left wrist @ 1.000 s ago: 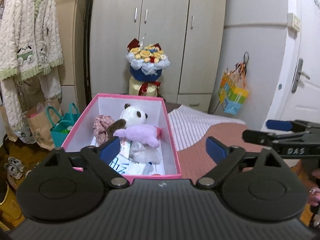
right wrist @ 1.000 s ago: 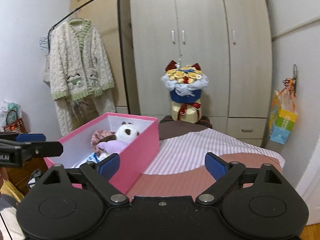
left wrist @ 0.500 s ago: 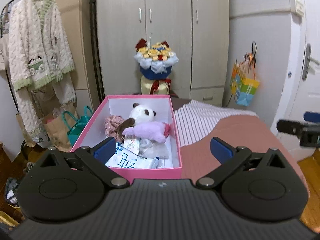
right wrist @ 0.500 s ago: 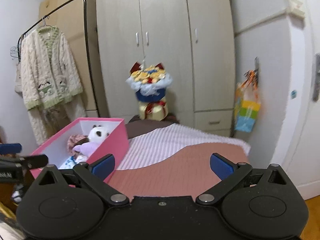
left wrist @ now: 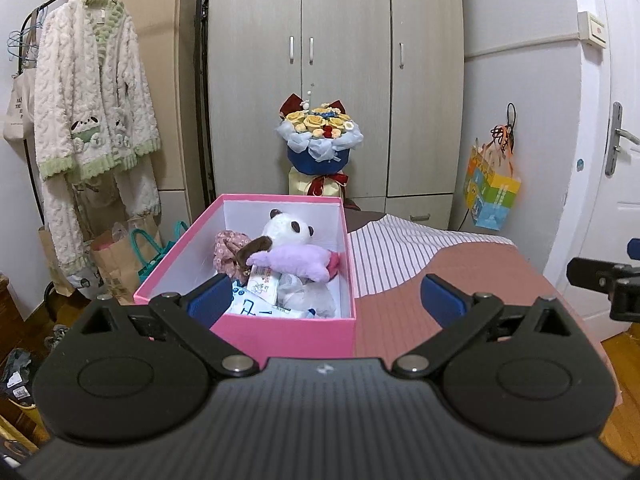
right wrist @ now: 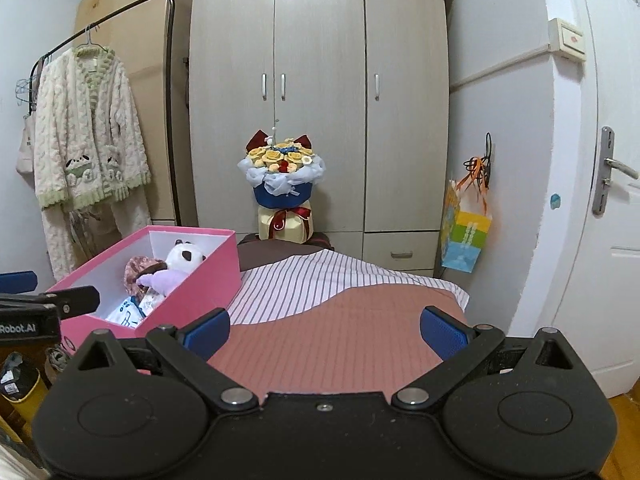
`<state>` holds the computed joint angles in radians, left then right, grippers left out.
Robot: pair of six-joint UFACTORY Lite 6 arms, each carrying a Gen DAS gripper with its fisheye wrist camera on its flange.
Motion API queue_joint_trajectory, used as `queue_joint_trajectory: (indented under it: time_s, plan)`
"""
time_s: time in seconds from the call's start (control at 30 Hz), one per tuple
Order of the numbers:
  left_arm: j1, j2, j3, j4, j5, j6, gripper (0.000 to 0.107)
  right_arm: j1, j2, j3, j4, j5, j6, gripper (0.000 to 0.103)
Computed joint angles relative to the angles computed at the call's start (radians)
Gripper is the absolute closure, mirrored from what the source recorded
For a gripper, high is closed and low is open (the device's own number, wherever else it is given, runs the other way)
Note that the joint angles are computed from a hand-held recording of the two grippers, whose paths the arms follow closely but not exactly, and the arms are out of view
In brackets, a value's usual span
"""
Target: Organize soft objects
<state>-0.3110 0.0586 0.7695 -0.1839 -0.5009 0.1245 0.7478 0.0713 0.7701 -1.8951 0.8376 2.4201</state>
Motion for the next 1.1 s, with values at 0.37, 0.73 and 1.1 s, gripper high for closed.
queue_joint_trajectory:
  time_s: [0.37, 0.73, 1.1]
  plan:
    - [-0.052, 0.000, -0.059, -0.130, -0.103, 0.117, 0.005, 0.062, 0.051, 0.000, 0.056, 0.131, -0.010, 0.000]
    - [-0.061, 0.017, -0.063, -0.123, -0.109, 0.115, 0.005, 0.104, 0.012, -0.039, 0.095, 0.159, -0.013, 0.000]
    - [-0.070, 0.027, -0.078, -0.114, -0.133, 0.085, 0.005, 0.103, 0.027, -0.061, 0.079, 0.179, 0.035, 0.000]
